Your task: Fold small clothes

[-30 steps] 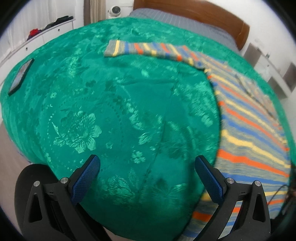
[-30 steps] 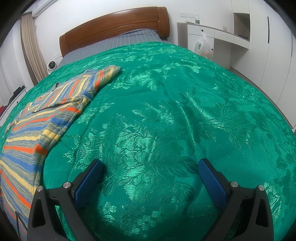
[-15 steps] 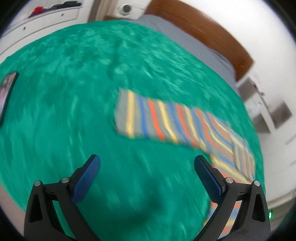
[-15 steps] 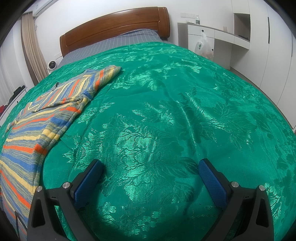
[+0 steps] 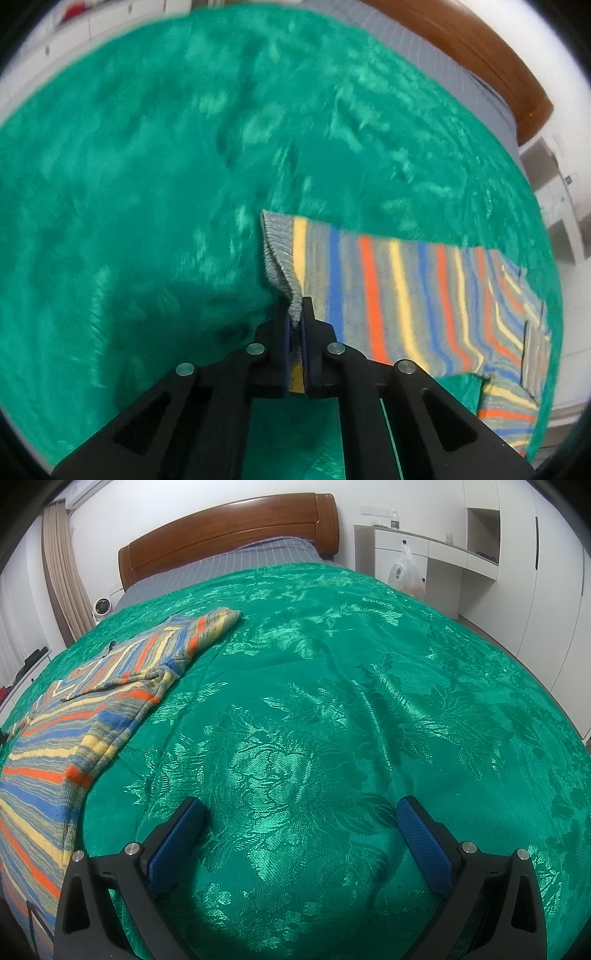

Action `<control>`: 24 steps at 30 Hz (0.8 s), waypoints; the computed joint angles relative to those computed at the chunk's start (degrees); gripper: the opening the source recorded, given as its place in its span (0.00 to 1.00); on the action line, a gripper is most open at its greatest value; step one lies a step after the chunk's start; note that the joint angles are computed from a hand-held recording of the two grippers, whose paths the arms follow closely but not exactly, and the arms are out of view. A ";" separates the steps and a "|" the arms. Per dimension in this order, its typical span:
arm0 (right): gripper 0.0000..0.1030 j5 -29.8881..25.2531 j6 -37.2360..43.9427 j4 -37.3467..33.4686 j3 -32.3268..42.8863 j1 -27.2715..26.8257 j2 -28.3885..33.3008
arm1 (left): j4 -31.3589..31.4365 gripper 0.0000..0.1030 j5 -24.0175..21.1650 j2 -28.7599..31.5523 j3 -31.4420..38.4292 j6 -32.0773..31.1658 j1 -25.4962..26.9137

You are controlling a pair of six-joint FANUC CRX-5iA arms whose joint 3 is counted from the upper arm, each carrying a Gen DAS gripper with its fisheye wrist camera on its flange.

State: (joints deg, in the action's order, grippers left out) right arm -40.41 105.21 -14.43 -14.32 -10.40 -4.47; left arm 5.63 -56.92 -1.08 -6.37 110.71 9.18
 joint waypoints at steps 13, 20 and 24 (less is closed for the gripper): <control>1.00 1.98 1.10 -0.97 -1.18 -0.25 -0.75 | 0.18 0.11 -3.87 17.39 37.08 -16.21 -28.19; 1.00 2.07 1.29 -1.16 -1.39 -0.31 -1.00 | 2.31 0.79 -4.89 22.42 39.01 -12.49 -30.78; 1.00 2.19 1.38 -1.13 -1.49 -0.35 -1.09 | -6.87 0.79 -8.39 20.60 37.09 -0.51 -28.17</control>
State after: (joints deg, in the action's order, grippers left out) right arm -38.22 106.59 -15.56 -15.81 -10.74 -5.56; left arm -1.24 -65.31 19.52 30.72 110.21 -19.00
